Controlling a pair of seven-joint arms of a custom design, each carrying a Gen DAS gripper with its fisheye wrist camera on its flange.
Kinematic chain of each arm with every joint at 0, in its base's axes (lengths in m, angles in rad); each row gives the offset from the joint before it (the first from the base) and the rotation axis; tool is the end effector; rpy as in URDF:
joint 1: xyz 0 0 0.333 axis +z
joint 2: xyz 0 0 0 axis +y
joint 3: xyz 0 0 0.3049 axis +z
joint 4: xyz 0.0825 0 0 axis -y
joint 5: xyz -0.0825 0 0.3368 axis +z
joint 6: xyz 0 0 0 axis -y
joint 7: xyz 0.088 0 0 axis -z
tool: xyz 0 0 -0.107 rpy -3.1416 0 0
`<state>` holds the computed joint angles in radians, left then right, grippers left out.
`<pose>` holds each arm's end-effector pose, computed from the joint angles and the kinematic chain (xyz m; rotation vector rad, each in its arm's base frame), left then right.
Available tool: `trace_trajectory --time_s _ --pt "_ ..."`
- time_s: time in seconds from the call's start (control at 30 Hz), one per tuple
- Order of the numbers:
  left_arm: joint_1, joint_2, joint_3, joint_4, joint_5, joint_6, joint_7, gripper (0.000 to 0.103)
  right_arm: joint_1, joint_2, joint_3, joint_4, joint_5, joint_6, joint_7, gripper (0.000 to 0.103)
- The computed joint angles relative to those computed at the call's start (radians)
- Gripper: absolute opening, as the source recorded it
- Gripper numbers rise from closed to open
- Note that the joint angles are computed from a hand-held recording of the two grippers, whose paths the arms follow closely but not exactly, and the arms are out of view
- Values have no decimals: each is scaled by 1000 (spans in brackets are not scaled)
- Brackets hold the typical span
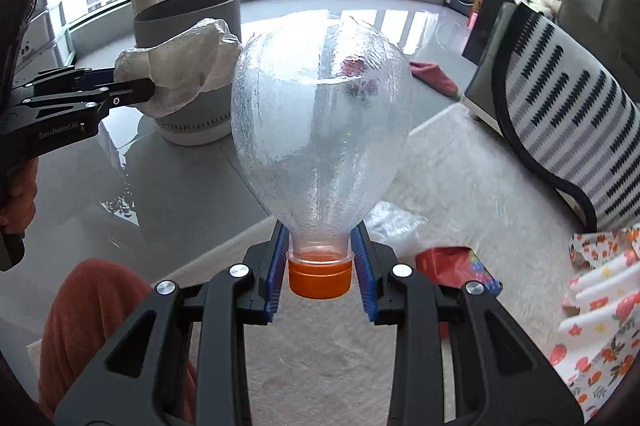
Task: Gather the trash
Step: 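Carry the white bundle and plastic bottle to the grey bin, then open both tools above the bin to drop the bundle and bottle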
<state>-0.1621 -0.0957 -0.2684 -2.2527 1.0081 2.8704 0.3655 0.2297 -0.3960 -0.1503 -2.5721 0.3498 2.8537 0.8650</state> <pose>0.4349 -0.2554 0.4787 -1.6077 1.8218 -0.8258 0.4176 0.0104 0.4884 -2.1670 1.3231 -0.6118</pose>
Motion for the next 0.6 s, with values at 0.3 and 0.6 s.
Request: trace_trajectory --time_s 0.3,0.6 --pt "162 -94 72 7 -54 0 143 42 115 241 98 332 75 -26 -45 30" --pt "245 12 110 170 -115 -21 260 42 76 613 231 882 -12 -171 107 30"
